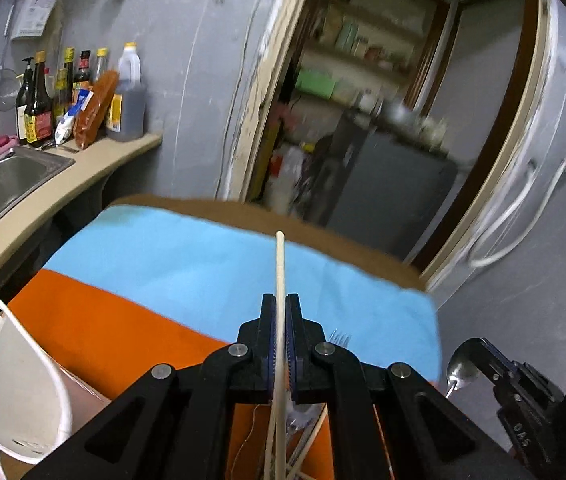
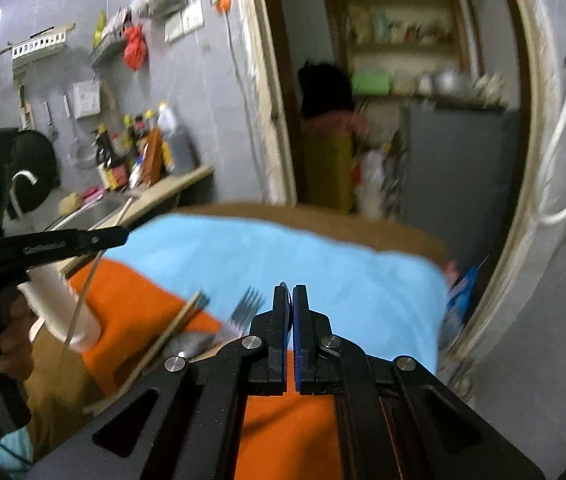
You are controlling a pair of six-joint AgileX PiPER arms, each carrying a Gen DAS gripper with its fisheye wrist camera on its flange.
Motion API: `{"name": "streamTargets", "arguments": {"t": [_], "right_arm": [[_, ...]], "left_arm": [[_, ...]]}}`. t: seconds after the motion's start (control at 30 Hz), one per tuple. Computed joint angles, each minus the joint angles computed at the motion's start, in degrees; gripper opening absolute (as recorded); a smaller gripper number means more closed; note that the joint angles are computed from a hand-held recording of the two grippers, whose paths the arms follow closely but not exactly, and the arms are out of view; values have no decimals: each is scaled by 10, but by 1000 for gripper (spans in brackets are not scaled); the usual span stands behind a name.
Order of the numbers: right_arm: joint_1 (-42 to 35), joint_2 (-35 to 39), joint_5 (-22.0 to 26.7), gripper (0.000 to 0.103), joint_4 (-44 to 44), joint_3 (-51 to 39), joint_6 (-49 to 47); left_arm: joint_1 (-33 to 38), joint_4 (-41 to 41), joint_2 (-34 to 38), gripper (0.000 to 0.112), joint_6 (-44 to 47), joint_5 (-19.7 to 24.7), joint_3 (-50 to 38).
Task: Organize utensils
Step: 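Carry the chopstick with the left gripper and drop it into the white caddy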
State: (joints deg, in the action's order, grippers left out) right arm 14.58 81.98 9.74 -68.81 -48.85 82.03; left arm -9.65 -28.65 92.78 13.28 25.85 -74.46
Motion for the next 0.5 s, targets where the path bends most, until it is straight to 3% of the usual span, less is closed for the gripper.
{"name": "streamTargets", "arguments": {"t": [0.07,0.23,0.37,0.5], "right_arm": [[57,-12,101,2,-57,-20,59],[189,-33,296,2,-48,-92,72],[288,9,393,2,-63,-179,95],[350,76,440,2,-91,-266,124]], "left_arm": [[23,-71,-11,5,66,6,5],[114,-224,-37,5,208,69,-4],[194,-274,-31,5,261,138,-43],[278,-287,-3,5,291,203,-106]]}}
